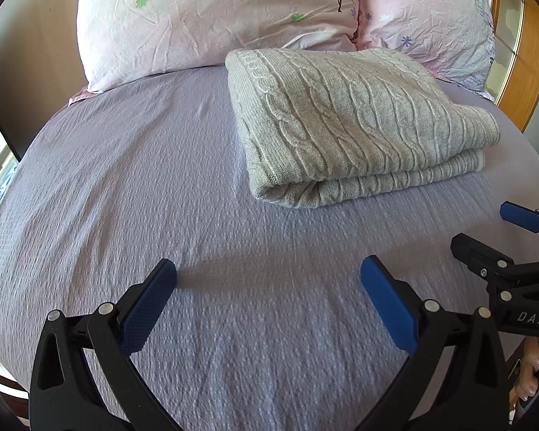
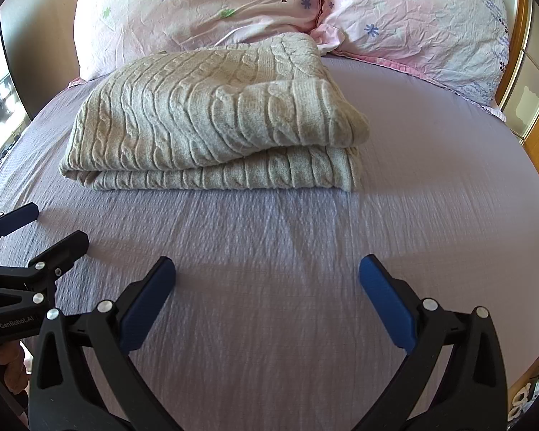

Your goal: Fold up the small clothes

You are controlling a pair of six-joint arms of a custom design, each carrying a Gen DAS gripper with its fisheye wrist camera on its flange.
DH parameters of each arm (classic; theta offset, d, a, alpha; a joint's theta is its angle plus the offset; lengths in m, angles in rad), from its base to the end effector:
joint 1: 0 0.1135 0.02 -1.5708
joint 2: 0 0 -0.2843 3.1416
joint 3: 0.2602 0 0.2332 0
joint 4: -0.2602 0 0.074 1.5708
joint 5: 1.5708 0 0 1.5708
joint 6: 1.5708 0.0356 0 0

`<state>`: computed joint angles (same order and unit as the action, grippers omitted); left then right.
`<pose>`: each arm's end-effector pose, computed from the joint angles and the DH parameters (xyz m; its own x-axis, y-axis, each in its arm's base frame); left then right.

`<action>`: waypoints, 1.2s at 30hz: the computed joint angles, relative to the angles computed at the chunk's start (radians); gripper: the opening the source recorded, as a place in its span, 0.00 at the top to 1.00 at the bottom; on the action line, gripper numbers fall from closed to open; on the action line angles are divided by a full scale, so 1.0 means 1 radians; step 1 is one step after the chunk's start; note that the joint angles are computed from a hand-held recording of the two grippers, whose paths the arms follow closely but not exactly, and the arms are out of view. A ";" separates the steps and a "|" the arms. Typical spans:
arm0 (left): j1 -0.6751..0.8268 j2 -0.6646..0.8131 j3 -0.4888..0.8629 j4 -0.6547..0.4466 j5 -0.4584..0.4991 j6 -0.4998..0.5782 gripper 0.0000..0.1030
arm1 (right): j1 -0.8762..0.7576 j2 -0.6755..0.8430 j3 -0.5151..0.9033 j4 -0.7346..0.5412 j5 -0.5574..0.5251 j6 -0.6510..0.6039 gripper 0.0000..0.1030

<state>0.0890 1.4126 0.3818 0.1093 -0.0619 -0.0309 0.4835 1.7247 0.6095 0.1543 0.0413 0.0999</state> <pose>0.2077 0.0207 0.1446 -0.7891 -0.1014 -0.6059 -0.1504 0.9882 0.0306 0.2480 0.1286 0.1287 -0.7664 -0.2898 -0.5733 -0.3689 0.9292 0.0234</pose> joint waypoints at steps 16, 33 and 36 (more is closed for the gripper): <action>-0.001 -0.005 0.009 -0.016 0.002 0.002 0.01 | -0.001 0.000 -0.001 0.002 -0.001 -0.001 0.02; 0.001 0.000 0.005 0.005 0.005 0.007 0.01 | -0.001 -0.001 -0.001 0.001 -0.002 -0.004 0.02; 0.002 0.002 0.005 0.004 0.005 0.007 0.01 | 0.000 -0.003 -0.002 0.001 -0.001 -0.002 0.02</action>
